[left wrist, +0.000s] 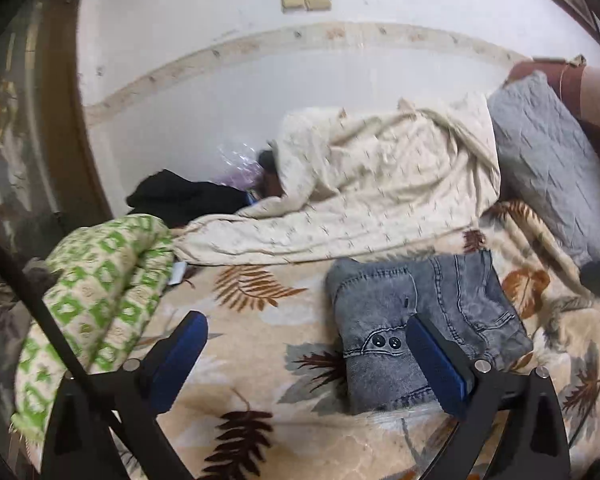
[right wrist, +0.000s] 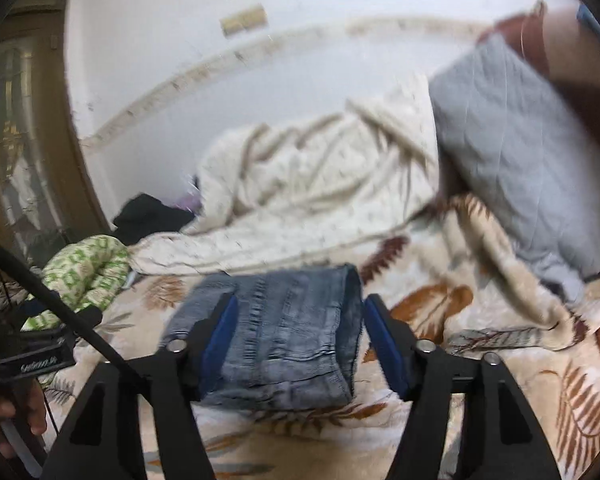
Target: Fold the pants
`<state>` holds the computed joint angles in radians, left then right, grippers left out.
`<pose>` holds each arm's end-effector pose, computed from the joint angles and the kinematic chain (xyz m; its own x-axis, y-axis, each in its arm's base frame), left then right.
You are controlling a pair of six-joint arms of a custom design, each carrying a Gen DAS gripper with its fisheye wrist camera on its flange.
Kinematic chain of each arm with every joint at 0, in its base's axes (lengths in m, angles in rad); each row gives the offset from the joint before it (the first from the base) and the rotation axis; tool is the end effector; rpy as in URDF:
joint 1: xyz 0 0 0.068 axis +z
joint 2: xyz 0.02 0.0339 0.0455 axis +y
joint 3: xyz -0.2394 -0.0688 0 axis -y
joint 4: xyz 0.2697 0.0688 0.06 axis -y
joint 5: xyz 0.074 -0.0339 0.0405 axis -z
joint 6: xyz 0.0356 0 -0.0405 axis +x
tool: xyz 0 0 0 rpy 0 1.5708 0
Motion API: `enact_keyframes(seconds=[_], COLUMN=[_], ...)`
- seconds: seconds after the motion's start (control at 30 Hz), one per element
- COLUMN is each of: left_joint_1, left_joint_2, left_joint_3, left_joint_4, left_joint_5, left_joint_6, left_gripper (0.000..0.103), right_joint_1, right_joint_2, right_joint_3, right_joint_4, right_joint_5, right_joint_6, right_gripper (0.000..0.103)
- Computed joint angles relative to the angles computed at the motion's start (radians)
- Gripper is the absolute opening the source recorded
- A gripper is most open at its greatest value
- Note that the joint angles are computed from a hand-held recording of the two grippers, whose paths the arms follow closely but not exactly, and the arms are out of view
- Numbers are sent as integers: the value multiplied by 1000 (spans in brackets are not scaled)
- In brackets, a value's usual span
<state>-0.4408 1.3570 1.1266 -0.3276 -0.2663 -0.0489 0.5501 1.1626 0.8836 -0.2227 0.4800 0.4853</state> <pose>0.3091 -0.1355 0.2869 -0.4886 0.1783 -0.8541 0.1861 0.9777 0.0977 0.2586 0.1393 0.2659 -0.4179 0.2291 -0.8791 0.0864 0.9733 0.2126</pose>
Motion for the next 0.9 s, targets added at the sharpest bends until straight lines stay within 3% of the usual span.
enact_keyframes(seconds=[0.27,0.57,0.9], left_joint_1=[15,23,21], left_joint_2=[-121,-66,-43], left_joint_3=[-71,-61,-65], left_joint_4=[0,7,4], left_joint_5=[-19,-29,-30], left_joint_6=[-36,-37,-49], left_gripper=[101,101,101], right_joint_1=[271,236,271], right_joint_2=[-79,22,81], right_joint_3=[-57,-27,-11], right_joint_4=[31,72,121], right_joint_5=[313,286,295], right_joint_6=[-51,-45,-123], right_gripper=[72,73,73])
